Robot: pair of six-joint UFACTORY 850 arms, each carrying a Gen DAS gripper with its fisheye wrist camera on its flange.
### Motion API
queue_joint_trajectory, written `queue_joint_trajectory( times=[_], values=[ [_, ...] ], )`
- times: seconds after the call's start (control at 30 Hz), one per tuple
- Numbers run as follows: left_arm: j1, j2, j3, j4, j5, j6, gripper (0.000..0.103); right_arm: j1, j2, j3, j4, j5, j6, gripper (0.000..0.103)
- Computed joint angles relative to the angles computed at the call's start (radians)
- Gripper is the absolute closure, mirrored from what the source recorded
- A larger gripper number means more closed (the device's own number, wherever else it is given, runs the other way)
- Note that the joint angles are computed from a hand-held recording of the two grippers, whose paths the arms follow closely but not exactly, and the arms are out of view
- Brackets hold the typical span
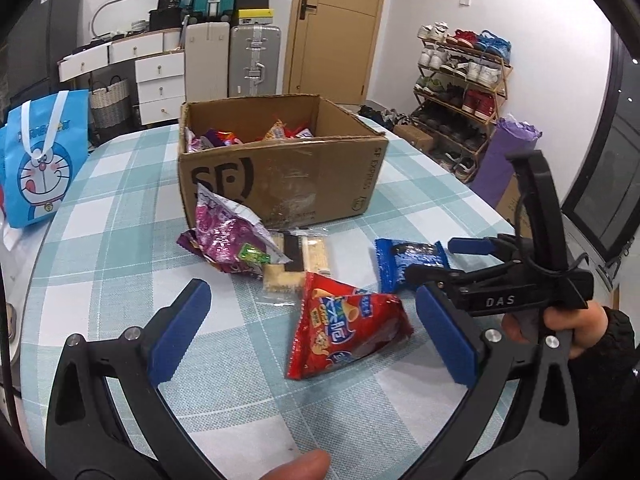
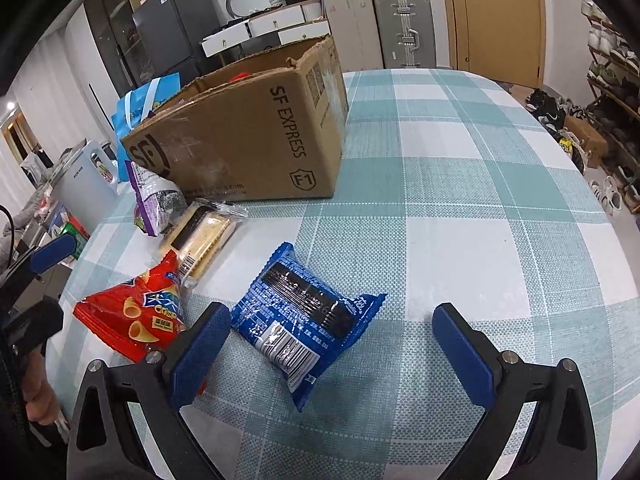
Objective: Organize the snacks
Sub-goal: 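Grasp the red chip bag with the left gripper while the right gripper grasps the blue cookie pack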
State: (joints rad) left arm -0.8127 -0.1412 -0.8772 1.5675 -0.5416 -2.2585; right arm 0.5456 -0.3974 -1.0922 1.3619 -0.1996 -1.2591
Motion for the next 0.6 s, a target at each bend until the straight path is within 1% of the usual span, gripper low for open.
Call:
queue_joint_trajectory(
  times=[0.1,0.17,0.3,0.4,0.53,0.6],
  values=[
    [-0.003,-0.024,-0.019,-0.033,0.005,0.043,0.001,0.004,-0.002,-0.003,-0.045,0.01,0.039,0.0],
    [0.001,-0.04,-0.03,-0.051,0.024,0.062,0.001,0.005,-0.003,-0.006,-0.079,0.01,0.068,0.0],
    [0.011,-0.069,-0.051,-0.066,0.044,0.051,0.001,0.004,-0.004,-0.007,-0.095,0.008,0.08,0.0],
    [0.029,-0.094,-0.067,-0.056,0.088,0.022,0.001,0.005,-0.004,-0.006,-0.104,0.01,0.079,0.001],
    [0.044,-0.128,-0.093,-0.162,0.088,0.107,0.001,0.003,-0.004,-0.006,-0.1,0.005,0.07,0.001],
    [0.052,-0.123,-0.08,-0.136,0.105,0.067,0.001,0.003,-0.004,-0.006,-0.099,0.006,0.07,0.001]
  ],
)
